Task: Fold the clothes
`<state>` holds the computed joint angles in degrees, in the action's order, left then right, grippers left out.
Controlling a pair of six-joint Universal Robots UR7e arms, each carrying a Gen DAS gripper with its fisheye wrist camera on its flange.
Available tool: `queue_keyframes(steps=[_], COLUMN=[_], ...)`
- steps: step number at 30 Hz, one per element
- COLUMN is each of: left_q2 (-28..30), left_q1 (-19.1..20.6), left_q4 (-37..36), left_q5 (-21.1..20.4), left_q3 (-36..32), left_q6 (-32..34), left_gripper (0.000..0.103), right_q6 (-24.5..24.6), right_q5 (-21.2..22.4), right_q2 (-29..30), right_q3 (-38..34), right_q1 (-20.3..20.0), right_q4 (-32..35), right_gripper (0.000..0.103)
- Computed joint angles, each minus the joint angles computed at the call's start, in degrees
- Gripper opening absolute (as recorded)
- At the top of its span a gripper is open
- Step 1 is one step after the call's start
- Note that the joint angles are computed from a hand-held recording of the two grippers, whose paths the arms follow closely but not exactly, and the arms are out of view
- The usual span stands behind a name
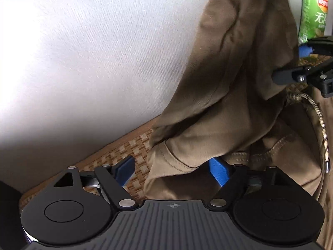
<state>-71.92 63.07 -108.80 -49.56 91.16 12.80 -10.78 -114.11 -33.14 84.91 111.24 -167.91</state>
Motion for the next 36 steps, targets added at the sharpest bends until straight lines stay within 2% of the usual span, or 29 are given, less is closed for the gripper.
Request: queue_keyframes(steps=[3, 4, 5, 6, 7, 9, 11, 15, 17, 19, 20, 23, 24, 25, 28, 31, 33, 36], left_q2=[-0.4, -0.6, -1.0, -1.5, -2.0, -3.0, -3.9, -4.1, -4.0, -4.3, -4.7, -7.2, -8.4, -9.7, -14.5, -21.2, -26.5, -33.2], left_q1=[0.7, 0.8, 0.8, 0.3, -0.2, -0.9, -1.6, -2.7, -3.2, -3.6, -3.8, -3.3, -2.9, -2.8, -2.8, -4.6, -6.4, -9.6], left_q4=[-0.4, -0.6, -1.2, -2.6, -4.2, -7.7, -11.4, -17.0, -18.5, -19.2, -19.4, -14.9, -12.4, -10.0, -3.7, 1.7, 6.2, 15.0], left_q5=[-1.2, -1.4, -1.4, -0.4, 0.9, 1.9, 2.7, 3.4, 4.8, 7.5, 9.3, 10.4, 9.8, 9.0, 4.9, 1.1, -0.6, -0.8], left_q3=[0.3, 0.6, 1.2, 2.3, 3.6, 5.0, 6.1, 5.6, 5.3, 6.3, 7.0, 7.7, 7.5, 7.3, 7.1, 8.5, 9.7, 11.2], left_q6=[0.4, 0.5, 0.8, 1.4, 2.3, 3.4, 4.4, 2.7, 1.8, 1.1, 0.6, -3.0, -5.0, -7.1, -12.2, -16.5, -20.8, -28.3], left_gripper=[0.084, 0.066, 0.055, 0.042, 0.035, 0.034, 0.034, 0.034, 0.039, 0.053, 0.054, 0.053, 0.053, 0.058, 0.058, 0.059, 0.060, 0.063], right_q6=[-2.0, -2.1, -2.1, -2.1, -2.2, -3.0, -7.1, -12.5, -14.4, -15.4, -14.8, -12.5, -11.5, -10.6, -9.0, -4.4, -0.3, 4.8], right_q5=[1.7, 2.8, 4.0, 5.1, 6.2, 8.3, 9.4, 10.5, 10.8, 11.5, 11.7, 10.1, 10.1, 10.4, 12.0, 15.3, 18.2, 17.1], right_q2=[0.4, 0.3, 0.2, 0.2, 0.1, 0.0, -0.4, 0.8, 2.1, 3.5, 4.2, 5.7, 5.5, 5.2, 3.7, -1.0, -5.4, -10.8], right_q3=[-0.2, -0.8, -1.4, -2.0, -2.6, -4.0, -5.9, -10.1, -12.0, -13.1, -13.5, -13.7, -13.2, -12.8, -11.0, -4.5, 2.6, 14.1], right_q1=[-0.3, -0.1, 0.1, 0.2, 0.4, 0.9, 2.7, 5.7, 6.8, 7.3, 7.3, 7.0, 6.8, 6.6, 6.2, 7.2, 8.0, 10.6], right_q4=[-3.4, -2.5, -1.6, -0.7, 0.2, 1.7, 1.9, -2.6, -5.5, -8.2, -9.0, -10.3, -9.8, -9.2, -8.6, -10.4, -14.5, -21.6], right_gripper=[0.079, 0.079, 0.057, 0.011, 0.012, 0.012, 0.012, 0.011, 0.011, 0.011, 0.011, 0.011, 0.011, 0.011, 0.011, 0.011, 0.011, 0.011])
